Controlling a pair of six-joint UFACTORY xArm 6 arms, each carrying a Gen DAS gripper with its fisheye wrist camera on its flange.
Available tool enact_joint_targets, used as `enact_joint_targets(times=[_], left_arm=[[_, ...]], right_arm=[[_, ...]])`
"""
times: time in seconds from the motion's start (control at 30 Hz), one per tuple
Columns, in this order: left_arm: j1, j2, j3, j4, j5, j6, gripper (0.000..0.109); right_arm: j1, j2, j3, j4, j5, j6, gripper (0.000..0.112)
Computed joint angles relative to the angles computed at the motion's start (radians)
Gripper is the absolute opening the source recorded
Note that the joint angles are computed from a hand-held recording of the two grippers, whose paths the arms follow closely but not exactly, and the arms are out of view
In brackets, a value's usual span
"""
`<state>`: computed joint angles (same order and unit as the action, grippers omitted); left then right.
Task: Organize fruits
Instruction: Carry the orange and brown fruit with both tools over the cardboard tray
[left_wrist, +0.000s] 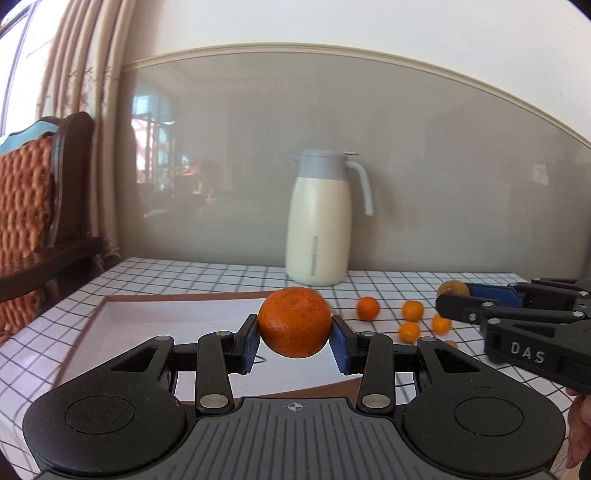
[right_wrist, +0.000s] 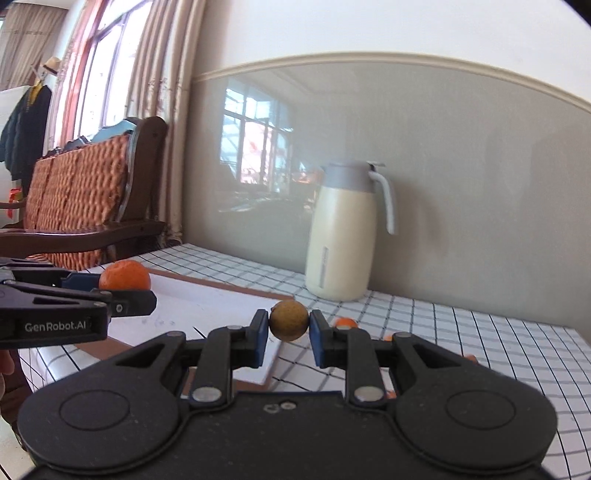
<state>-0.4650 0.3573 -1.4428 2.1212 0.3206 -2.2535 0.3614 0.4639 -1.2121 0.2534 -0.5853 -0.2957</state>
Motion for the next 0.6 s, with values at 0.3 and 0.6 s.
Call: enact_joint_targets(times=[0.3, 0.6], left_arm=[[0.075, -0.071, 0.098, -0.024, 0.043, -0.016, 0.041], [0.126, -0.063, 0.100, -0.085, 0.088, 0.036, 0.041]], right_arm=[[0.035, 0.093, -0.179, -0.040, 0.062, -0.006, 0.016], [0.035, 0.200, -0.358, -0.086, 0.147, 0.040, 0.016]])
